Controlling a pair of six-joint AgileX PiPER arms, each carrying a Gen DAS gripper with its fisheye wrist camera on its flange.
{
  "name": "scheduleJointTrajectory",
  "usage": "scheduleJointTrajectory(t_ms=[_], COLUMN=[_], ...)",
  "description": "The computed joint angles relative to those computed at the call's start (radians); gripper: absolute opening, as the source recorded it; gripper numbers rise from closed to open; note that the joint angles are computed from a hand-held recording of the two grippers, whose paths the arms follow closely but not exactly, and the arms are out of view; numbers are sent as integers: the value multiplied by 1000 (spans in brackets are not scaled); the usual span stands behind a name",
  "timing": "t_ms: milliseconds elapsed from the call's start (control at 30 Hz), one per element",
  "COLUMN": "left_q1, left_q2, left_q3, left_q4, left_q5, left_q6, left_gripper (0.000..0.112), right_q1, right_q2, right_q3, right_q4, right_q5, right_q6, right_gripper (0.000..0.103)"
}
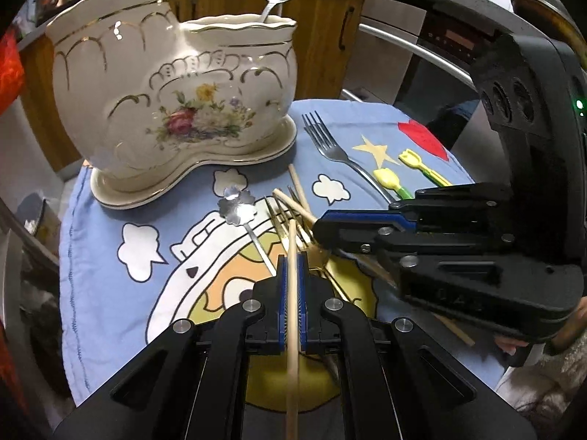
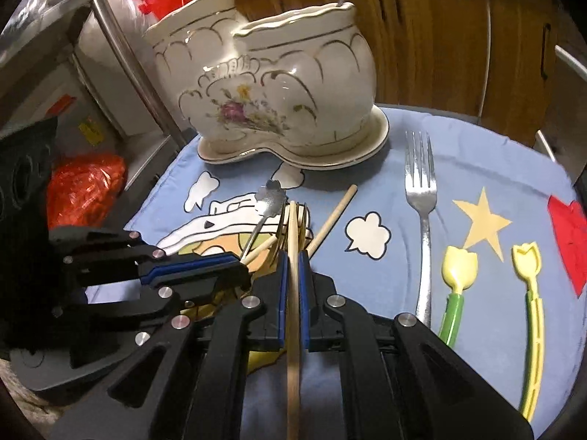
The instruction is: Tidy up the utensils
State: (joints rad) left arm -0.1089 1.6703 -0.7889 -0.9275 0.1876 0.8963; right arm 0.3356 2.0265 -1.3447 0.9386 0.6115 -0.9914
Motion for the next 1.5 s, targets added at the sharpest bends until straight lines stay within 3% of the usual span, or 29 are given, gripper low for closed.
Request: scheduleJointTrajectory(t_ms=[200,400,600,767,900,967,1133,1333,1500], left_q1=[48,91,134,144,168,198,269,349,378], left_q2=[-67,-202,-287,-301,-257,-216,-128,-10,71], left_q3=[39,70,-12,-123,-235,-302,-418,-535,-595], left_q4=[-287,-459,-262,-70,-52,-107,-350,-563,-696], left_q5=[23,48,83,71,53,68,131,232,253], left_q6=[291,463,284,120,111,160,380,520,593], left_gripper=[6,6,6,6,6,6,6,6,6], right_q1=[-1,-52,-69,-54,-40,-30,-8,-2,8], right_q2=[-26,-118,-188,-143,-78,-43,61,208,268], right_q3=[19,84,78,-72,-212,-266,-423,-629,-703], right_q4=[48,269,427,381,399,422,438,467,555], right_q5=[-5,25,27,17,-10,-27,-58,-54,-102], right_q6=[-54,-233,-359,-250,-208,-207,-179,-113,-167], right_gripper=[6,6,6,6,6,6,6,6,6])
